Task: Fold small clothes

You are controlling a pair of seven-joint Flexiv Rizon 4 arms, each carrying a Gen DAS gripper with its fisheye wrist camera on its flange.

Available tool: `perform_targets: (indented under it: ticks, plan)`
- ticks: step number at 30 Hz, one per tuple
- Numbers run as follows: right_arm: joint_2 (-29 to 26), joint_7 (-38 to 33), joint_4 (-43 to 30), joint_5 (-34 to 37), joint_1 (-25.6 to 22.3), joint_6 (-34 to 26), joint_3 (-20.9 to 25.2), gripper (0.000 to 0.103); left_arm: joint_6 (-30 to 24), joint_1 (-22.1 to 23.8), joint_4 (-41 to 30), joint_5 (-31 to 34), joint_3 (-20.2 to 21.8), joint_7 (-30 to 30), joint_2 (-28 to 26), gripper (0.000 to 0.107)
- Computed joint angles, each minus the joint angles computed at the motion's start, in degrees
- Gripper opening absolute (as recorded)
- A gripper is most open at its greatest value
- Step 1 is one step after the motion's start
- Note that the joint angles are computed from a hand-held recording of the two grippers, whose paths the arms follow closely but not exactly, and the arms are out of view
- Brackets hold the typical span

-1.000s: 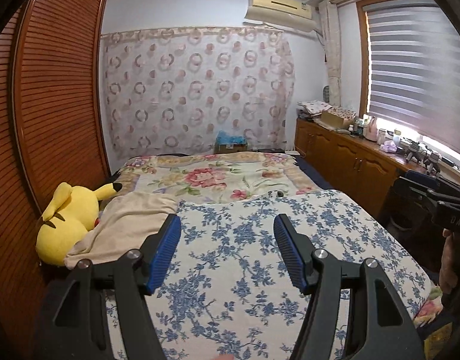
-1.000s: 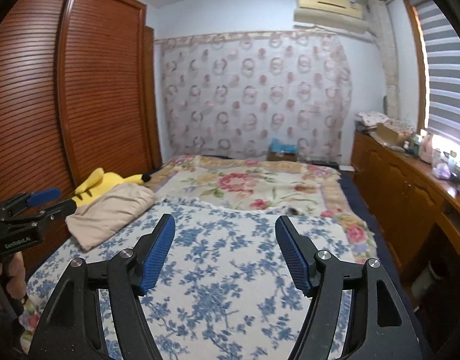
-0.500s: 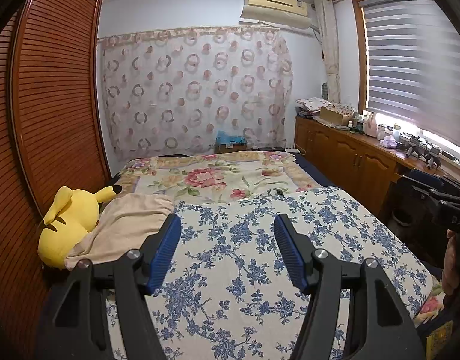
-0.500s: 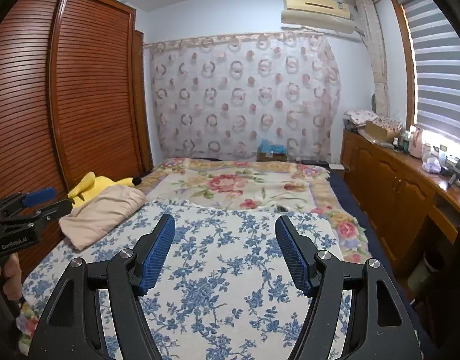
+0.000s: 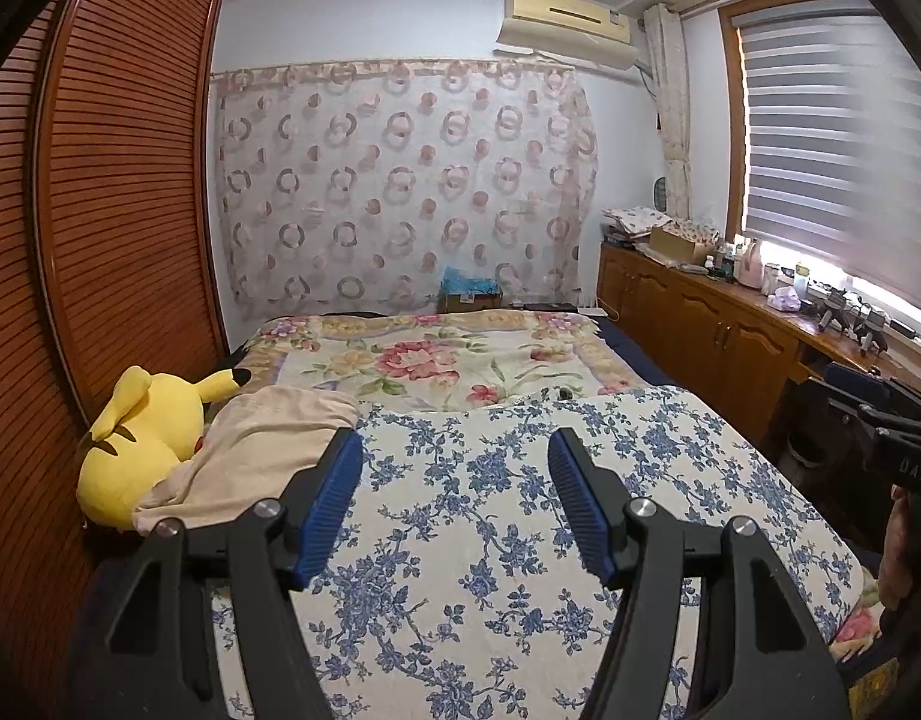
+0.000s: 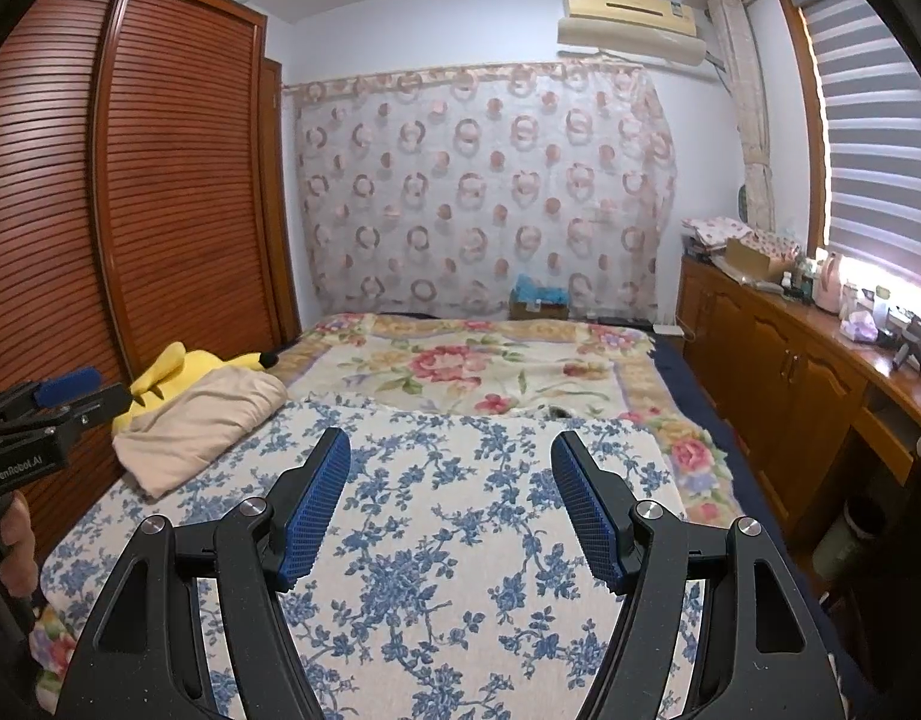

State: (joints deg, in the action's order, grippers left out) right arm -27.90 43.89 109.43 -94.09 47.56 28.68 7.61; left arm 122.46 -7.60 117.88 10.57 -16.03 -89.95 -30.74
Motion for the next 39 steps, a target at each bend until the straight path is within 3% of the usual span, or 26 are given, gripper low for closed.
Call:
perform_targets:
  ticks: [39]
  plan:
    - [-0.2, 0.7, 0.2, -0.4, -0.1, -0.1, -0.1, 0.072, 0.8, -0.8, 0.4, -0.1, 0.6, -0.2, 0.5, 0.064]
